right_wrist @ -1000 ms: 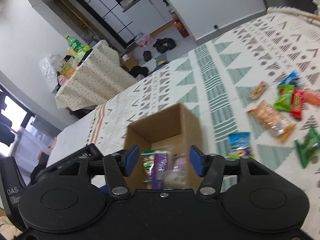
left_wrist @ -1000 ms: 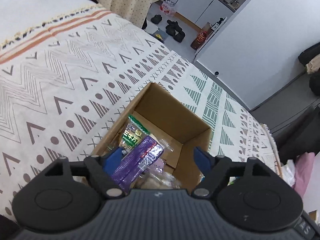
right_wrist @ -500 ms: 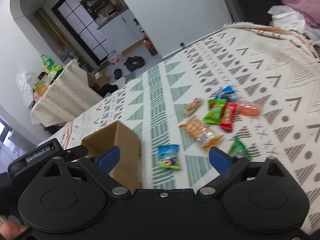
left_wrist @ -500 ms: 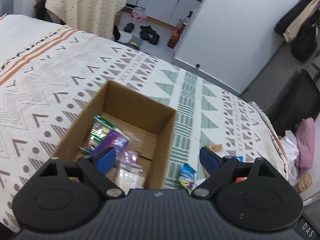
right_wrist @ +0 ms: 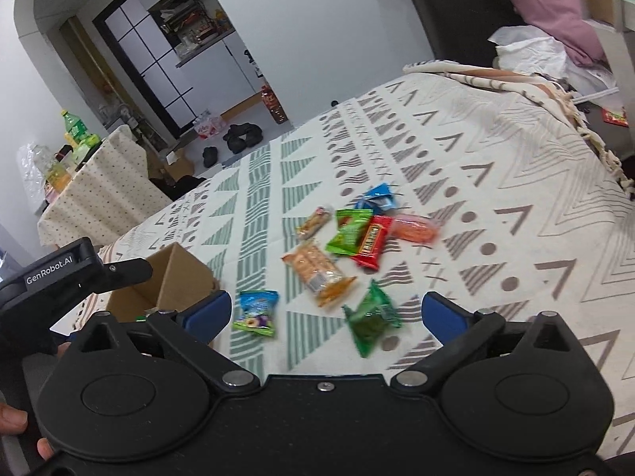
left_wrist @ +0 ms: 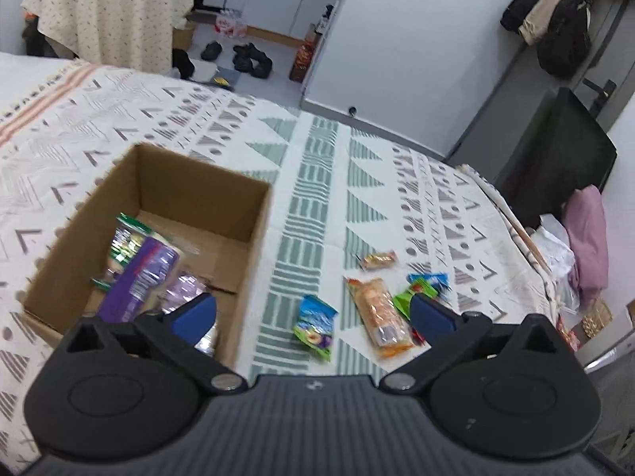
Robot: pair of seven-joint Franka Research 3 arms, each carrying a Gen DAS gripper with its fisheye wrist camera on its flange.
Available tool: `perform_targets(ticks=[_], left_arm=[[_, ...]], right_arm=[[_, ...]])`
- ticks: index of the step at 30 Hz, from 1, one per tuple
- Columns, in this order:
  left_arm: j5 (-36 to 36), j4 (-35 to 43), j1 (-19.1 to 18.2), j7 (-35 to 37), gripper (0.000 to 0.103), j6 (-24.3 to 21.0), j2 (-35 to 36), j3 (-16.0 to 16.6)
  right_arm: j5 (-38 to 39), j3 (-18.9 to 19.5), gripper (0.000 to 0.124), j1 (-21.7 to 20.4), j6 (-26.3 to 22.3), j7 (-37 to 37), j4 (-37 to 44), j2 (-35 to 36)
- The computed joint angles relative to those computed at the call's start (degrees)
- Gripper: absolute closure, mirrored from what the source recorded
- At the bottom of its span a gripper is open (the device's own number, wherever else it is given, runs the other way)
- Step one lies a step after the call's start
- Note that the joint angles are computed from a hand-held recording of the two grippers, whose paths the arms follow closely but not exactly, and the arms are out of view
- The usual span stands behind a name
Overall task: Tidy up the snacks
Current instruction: 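Open both tools to drop the packs into the box and withdraw, then grasp the blue fruit candy pack with the left tool while the right tool grasps the green candy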
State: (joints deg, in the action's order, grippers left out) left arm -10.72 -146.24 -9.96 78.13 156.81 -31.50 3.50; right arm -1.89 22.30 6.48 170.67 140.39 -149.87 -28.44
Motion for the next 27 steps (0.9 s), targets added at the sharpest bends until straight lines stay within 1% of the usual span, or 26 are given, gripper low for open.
perform_targets(ticks=[3,6,8,9,11,12,13,14,16,17,20,22,24,27], left_arm=[[0.06,0.20,-0.39,0.04,0.000,0.09,0.81,-0.63],[0.65,0.50,-1.33,1.54,0.000,0.25,1.57,-1.09],[0.63,0.56,-1.67,1.65,0.000,0.86,2.33,-1.50],[0.56,0.86,-1.64,1.29,0.000,0.69,2.97,-1.71],[1.01,1.52,-1.05,0.29,0.000,0.15,4.18,-2.52],[2.18,1.79,-0.02,-0.77,0.000,-0.15,4.69,-3.53],[3.53,2.02,0.95,-1.81,0.001,-0.34,5.23,-4.52],[3.96,2.17,0.96,-1.91,0.001,-0.27,5.69,-4.63],[3.93,2.51,0.55,-2.01,0.002,-0.20,6.64,-4.53],[3.62,2.52,0.13,-1.74,0.002,0.17,6.98,-4.36],[3.34,2.64,-0.73,-1.08,0.003,1.23,8.13,-4.48],[3.34,2.79,-0.96,-1.12,0.008,2.39,9.12,-4.93],[4.55,2.81,-0.49,-1.75,0.011,3.72,10.00,-5.89],[5.74,3.85,-0.15,-2.54,0.018,3.09,11.95,-6.50]], right_arm=[[1.05,-2.18,0.021,1.73,0.51,-1.66,-1.35,-0.05],[2.24,-2.82,0.021,2.20,1.40,-2.38,-2.70,0.24],[4.46,-4.40,0.022,3.73,2.69,-2.72,-3.50,0.87],[5.20,-4.79,0.022,4.04,3.48,-3.03,-3.84,1.14],[5.94,-4.41,0.024,3.40,4.41,-3.25,-4.00,1.85],[6.76,-5.07,0.027,4.02,4.69,-3.73,-3.99,2.55],[8.63,-7.65,0.033,6.65,5.11,-5.20,-3.95,3.67],[11.19,-10.92,0.039,10.06,5.88,-7.08,-3.97,4.82],[15.42,-15.03,0.040,14.52,6.95,-10.25,-3.71,6.55],[16.82,-16.00,0.040,15.61,7.43,-11.52,-3.46,7.33],[19.68,-16.85,0.040,16.76,8.26,-14.48,-2.62,9.26],[22.37,-18.53,0.042,18.70,8.20,-17.04,-1.87,10.63],[24.57,-19.21,0.043,19.55,8.23,-19.16,-1.31,11.69],[28.20,-20.58,0.045,21.13,8.39,-22.53,-0.47,13.07]])
